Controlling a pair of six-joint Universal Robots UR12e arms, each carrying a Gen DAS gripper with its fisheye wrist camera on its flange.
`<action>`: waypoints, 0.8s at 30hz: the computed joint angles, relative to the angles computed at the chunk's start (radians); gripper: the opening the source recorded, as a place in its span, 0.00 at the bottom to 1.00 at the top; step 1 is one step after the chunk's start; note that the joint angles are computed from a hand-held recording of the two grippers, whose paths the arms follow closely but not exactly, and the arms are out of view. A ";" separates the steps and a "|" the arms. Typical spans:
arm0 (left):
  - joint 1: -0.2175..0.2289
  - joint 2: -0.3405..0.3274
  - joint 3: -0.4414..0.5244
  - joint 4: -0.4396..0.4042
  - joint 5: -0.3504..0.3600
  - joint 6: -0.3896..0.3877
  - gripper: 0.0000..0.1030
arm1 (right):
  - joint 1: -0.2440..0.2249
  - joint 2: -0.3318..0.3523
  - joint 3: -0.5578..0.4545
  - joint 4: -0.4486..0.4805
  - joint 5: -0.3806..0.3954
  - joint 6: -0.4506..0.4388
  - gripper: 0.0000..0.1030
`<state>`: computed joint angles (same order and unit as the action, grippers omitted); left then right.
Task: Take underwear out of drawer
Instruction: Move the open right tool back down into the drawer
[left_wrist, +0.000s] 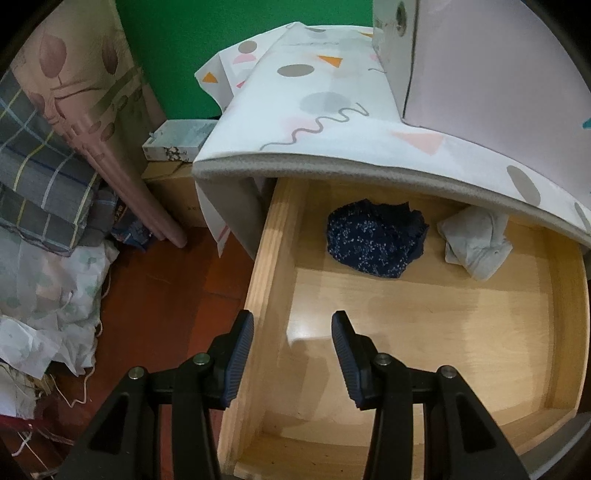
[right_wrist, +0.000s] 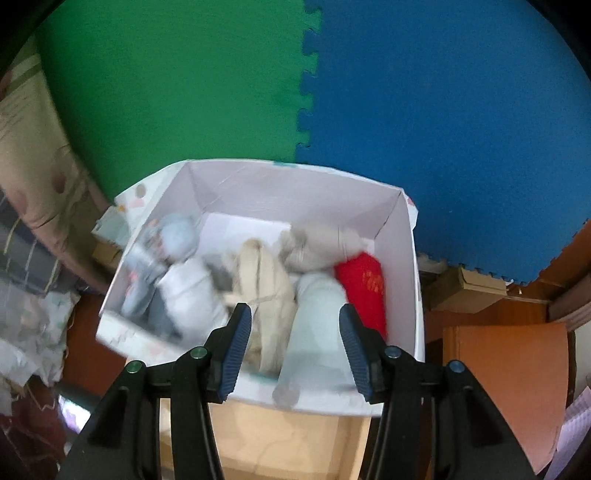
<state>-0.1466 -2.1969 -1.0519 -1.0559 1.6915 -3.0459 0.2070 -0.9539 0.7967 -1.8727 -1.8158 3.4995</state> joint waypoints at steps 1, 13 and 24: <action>-0.001 0.000 -0.001 0.003 0.002 0.006 0.43 | 0.004 -0.022 0.036 -0.019 0.006 -0.002 0.46; -0.003 0.005 -0.013 0.027 -0.017 0.027 0.43 | 0.039 -0.145 0.368 -0.137 0.102 0.030 0.45; -0.004 -0.013 0.008 -0.015 -0.032 0.038 0.43 | 0.061 -0.055 0.390 -0.173 0.149 0.020 0.37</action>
<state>-0.1501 -2.2101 -1.0435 -1.0712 1.6594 -3.0082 0.2680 -1.0087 1.1866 -2.0452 -1.6667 3.5195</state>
